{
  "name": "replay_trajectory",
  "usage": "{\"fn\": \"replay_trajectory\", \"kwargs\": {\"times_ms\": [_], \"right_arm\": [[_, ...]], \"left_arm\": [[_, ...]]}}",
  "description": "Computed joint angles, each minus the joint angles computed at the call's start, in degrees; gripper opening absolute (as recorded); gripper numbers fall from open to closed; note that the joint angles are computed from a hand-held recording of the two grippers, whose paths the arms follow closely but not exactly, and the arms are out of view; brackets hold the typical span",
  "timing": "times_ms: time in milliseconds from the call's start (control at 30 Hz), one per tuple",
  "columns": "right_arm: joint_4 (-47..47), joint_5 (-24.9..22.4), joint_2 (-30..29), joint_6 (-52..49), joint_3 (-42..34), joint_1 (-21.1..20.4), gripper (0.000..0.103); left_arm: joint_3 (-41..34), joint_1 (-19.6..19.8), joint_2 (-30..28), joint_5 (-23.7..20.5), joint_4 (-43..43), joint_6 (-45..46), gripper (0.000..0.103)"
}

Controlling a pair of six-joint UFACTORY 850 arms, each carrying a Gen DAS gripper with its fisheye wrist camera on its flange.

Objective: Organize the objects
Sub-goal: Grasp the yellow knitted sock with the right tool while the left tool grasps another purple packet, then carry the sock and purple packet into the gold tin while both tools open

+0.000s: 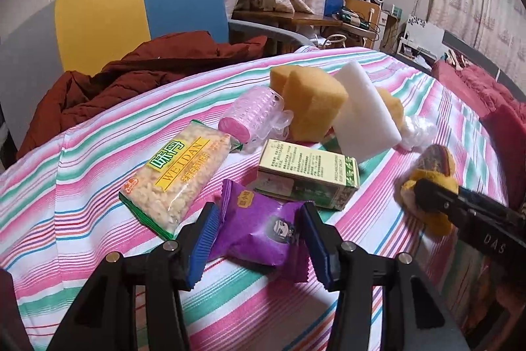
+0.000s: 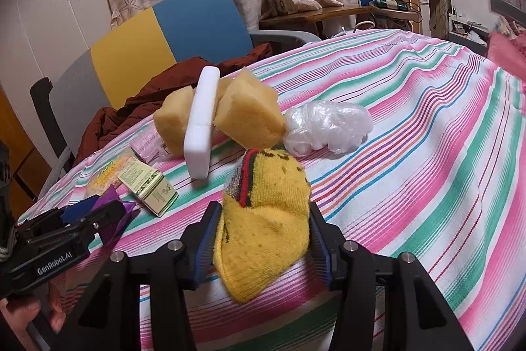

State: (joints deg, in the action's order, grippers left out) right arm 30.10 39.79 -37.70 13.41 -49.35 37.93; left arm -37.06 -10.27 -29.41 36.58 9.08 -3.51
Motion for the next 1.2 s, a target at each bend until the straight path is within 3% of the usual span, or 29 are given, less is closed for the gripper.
{"fn": "replay_trajectory", "kwargs": {"times_ms": [367,1000,1200], "right_arm": [[0.8,0.0,-0.1,-1.0,-0.1,0.1,0.052],[5.7,4.4,0.7,-13.5,-0.4,4.1,0.050],[6.0,5.7,0.8,-17.9,-0.6,5.7,0.050]], "left_arm": [[3.5,-2.0,1.2,4.5,-7.4,7.5,0.047],[13.6,-2.2,5.9,16.6,-7.4,2.4,0.043],[16.8,0.0,7.6,19.4,-3.8,-2.6,0.043]]}}
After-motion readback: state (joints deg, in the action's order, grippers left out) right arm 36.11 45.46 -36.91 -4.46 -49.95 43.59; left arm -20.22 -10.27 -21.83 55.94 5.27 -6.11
